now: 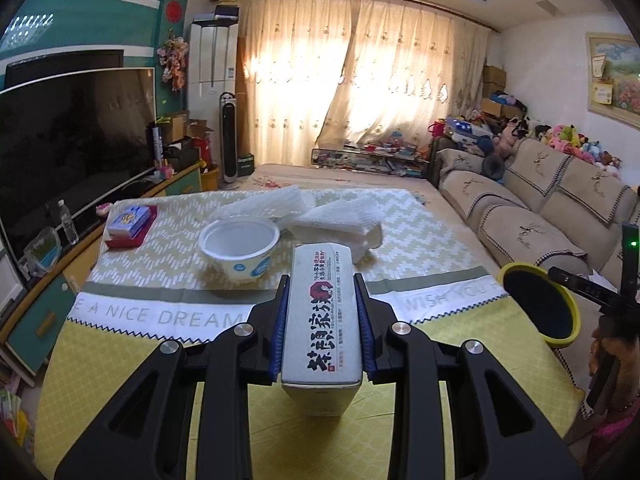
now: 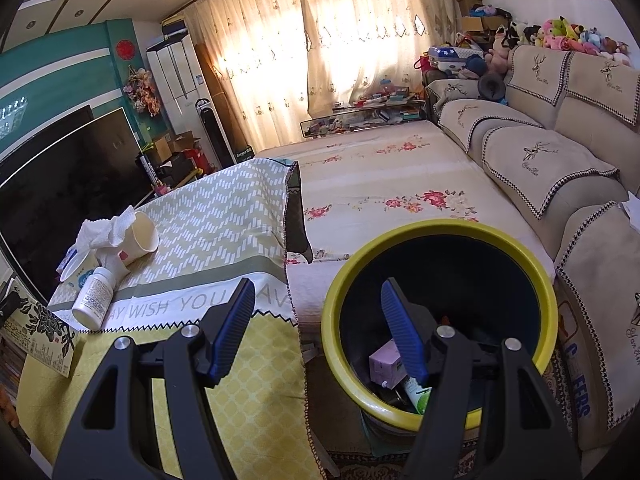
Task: Collect trash
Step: 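Carry the tea box with the left tool over the bin and release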
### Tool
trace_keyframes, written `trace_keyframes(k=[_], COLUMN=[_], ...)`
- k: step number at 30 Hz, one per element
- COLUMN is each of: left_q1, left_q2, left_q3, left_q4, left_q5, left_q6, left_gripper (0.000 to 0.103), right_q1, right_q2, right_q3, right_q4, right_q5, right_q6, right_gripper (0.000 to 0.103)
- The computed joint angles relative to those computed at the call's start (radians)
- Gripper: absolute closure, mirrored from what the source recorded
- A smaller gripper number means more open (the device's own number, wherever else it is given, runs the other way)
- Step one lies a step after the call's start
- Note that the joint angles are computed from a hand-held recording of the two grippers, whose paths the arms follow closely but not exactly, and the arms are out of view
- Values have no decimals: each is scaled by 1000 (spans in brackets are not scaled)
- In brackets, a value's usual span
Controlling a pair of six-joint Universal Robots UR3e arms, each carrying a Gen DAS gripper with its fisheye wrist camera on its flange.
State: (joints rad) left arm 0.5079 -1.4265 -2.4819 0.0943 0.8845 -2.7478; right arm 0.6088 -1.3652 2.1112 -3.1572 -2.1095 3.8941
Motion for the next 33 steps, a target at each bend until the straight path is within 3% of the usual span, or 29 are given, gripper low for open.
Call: trace_keyframes(k=[6,11,17,24,33], left_q1=[-39,-207,-486,-748,-950], left_q2=[109,50,-175,-513,-909], left_q3=[44,154,377,783,1299], left_q4=[-125,-114,-43,-151,-304], left_q5=[-71,-56,29,82,165], left_q6=[12,-20,-113,-178,-241], left_gripper=[73,73,73,73,73], right_q1=[14,32,5,-65,-123], right_q2=[-50,-118,-224,-408,-574], right_q3=[36,73,166,336,457], right_q4=[-1,49,97,119,165], right_q5=[-40,-116,-158,-173,-169], right_q6=[9,35,62,99,113], right_gripper=[40,40,40,40,39])
